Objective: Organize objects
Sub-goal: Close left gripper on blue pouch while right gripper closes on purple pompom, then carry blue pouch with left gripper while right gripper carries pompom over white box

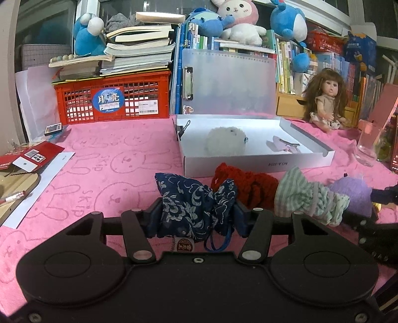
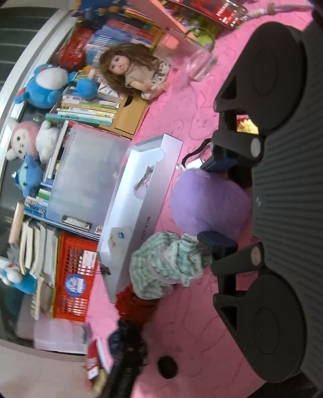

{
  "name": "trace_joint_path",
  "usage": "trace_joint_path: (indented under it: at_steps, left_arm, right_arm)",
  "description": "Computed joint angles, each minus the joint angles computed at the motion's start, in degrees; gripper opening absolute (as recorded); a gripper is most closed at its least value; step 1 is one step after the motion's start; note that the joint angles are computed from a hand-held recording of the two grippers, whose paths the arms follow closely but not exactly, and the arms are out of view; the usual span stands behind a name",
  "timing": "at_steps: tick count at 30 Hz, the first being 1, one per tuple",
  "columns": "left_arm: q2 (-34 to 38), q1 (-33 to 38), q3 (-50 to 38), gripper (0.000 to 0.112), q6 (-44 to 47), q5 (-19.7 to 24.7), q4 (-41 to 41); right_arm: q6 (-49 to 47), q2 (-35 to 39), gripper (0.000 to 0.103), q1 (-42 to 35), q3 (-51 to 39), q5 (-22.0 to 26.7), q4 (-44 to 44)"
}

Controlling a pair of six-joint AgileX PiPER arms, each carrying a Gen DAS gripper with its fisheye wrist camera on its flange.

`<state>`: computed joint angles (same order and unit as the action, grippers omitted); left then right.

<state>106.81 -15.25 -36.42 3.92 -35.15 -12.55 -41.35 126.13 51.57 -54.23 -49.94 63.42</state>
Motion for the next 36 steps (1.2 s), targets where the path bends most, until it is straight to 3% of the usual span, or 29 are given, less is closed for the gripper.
trace_joint_path:
  at_steps: [4,6,9,17,23,26,32,36]
  left_arm:
    - [-1.0,-0.1,0.1,0.054,-0.1,0.0,0.1]
    - [-1.4,-0.2,0.0,0.053,0.0,0.1,-0.2]
    - [-1.9,-0.4,-0.3,0.053,-0.1,0.4,-0.6]
    - [-3.1,0.7,-2.9,0.052,-2.3,2.9,1.6]
    - [-2.5,3.5,-9.3,0.051,-11.6,9.2,9.5]
    - [-1.5,3.9,-13.3,0.051,-12.1,11.2,9.9]
    - [2.1,3.8,-23.2,0.05,-12.2,15.7,10.3]
    - [6.3,4.4,-32.0,0.05,-22.5,20.5,19.9]
  right_arm:
    - [-0.9,0.9,0.066,0.2,-0.7,-0.5,0.2]
    - [0.2,0.4,0.05,0.1,-0.3,-0.1,-0.6]
    - [2.7,-0.7,0.041,0.2,0.9,-0.7,-1.6]
    - [12.3,-6.1,0.039,-2.0,4.7,0.7,-5.9]
    - [16.3,-9.6,0.039,-5.6,5.1,3.2,-10.3]
    - [17.8,-10.8,0.039,-8.1,3.9,5.3,-12.5]
    - [19.1,-11.5,0.039,-14.4,-1.7,12.1,-15.9]
    - [24.3,-10.6,0.039,-19.8,-7.3,19.1,-20.4]
